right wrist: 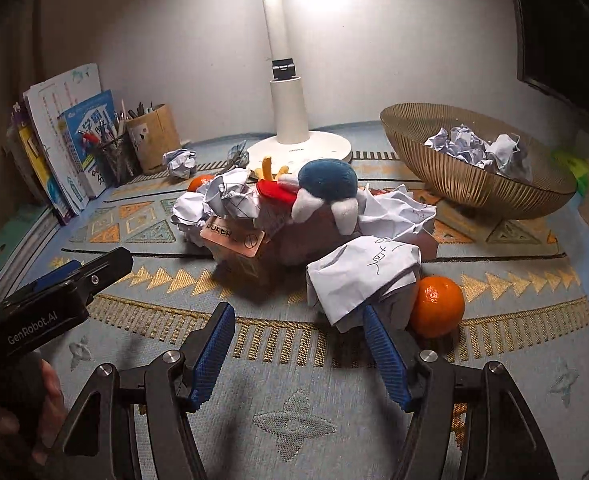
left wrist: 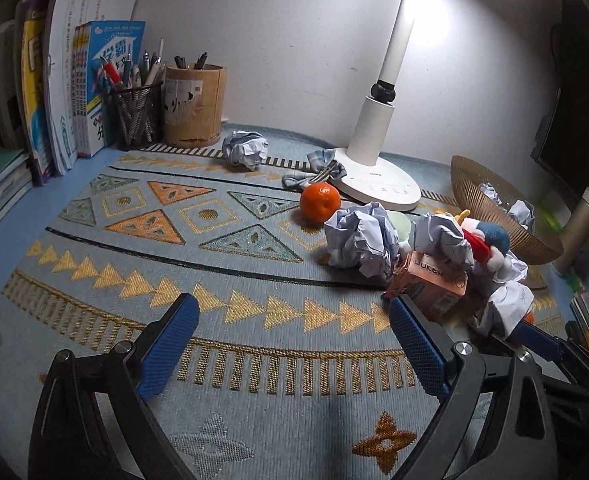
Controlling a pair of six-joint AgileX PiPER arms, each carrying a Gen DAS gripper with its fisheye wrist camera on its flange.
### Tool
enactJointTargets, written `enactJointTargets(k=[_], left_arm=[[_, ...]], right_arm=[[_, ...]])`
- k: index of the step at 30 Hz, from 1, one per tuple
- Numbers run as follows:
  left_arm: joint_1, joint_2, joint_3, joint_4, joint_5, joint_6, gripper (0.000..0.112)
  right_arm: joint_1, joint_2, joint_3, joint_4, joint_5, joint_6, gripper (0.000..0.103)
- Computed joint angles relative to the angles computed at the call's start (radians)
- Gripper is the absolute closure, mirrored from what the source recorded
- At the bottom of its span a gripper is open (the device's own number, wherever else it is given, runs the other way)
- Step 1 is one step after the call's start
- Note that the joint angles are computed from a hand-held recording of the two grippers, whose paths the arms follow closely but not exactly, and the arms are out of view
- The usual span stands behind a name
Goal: Organize objects
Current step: 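Withdraw both tools from the bowl back over the rug, then grasp paper ball by pen holder with left tool while right grasps plaid bow clip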
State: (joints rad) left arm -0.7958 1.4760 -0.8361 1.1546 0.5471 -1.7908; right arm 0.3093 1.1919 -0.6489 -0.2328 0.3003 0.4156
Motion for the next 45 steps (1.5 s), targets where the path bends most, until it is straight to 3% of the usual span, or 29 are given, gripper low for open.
enactJointTargets(k=[6, 16, 19, 22, 25, 27, 28, 33, 35, 38, 40, 42, 43, 45], left_arm=[[0.003, 0.003, -0.008, -0.022, -0.012, 0.022, 0.016], [0.001, 0.006, -0.009, -0.025, -0.02, 0.026, 0.016], [0.003, 0.005, -0.01, -0.036, -0.023, 0.037, 0.016], [0.006, 0.001, -0.008, -0.036, -0.024, 0.032, 0.016], [0.009, 0.002, -0.009, -0.046, -0.022, 0.035, 0.016], [0.015, -0.003, -0.022, -0.083, -0.014, 0.086, 0.016], [0.043, -0.01, -0.033, -0.141, -0.046, 0.169, 0.016], [0.21, 0.026, -0.211, -0.412, -0.065, 0.653, 0.016], [0.281, 0.075, -0.287, -0.442, -0.085, 0.751, 0.016], [0.404, 0.212, -0.454, -0.659, -0.095, 1.046, 0.016], [0.472, 0.326, -0.592, -0.842, -0.074, 1.246, 0.017], [0.515, 0.447, -0.746, -1.03, -0.027, 1.446, 0.017], [0.54, 0.496, -0.817, -1.114, 0.01, 1.546, 0.017], [0.577, 0.578, -0.933, -1.26, 0.074, 1.706, 0.017]], right_arm=[[0.043, 0.01, -0.005, -0.143, 0.017, 0.127, 0.037], [0.007, 0.015, -0.007, -0.042, 0.001, 0.039, 0.037], [0.022, -0.005, 0.01, -0.136, -0.005, 0.146, 0.037], [-0.008, -0.136, 0.095, -0.326, -0.066, 0.372, 0.036], [-0.099, -0.184, 0.121, -0.182, -0.103, 0.269, 0.023], [-0.154, -0.158, 0.108, 0.018, -0.108, 0.101, 0.023], [-0.181, -0.144, 0.097, 0.118, -0.098, 0.009, 0.023], [-0.327, -0.086, -0.018, 0.58, 0.018, -0.491, 0.023], [-0.358, -0.036, -0.129, 0.758, 0.093, -0.691, 0.023], [-0.341, 0.103, -0.361, 0.91, 0.237, -0.877, 0.023], [-0.32, 0.255, -0.561, 0.959, 0.376, -0.879, 0.023], [-0.308, 0.439, -0.761, 1.038, 0.529, -0.847, 0.03], [-0.294, 0.532, -0.861, 1.04, 0.595, -0.785, 0.037], [-0.258, 0.698, -1.047, 1.007, 0.702, -0.644, 0.039]])
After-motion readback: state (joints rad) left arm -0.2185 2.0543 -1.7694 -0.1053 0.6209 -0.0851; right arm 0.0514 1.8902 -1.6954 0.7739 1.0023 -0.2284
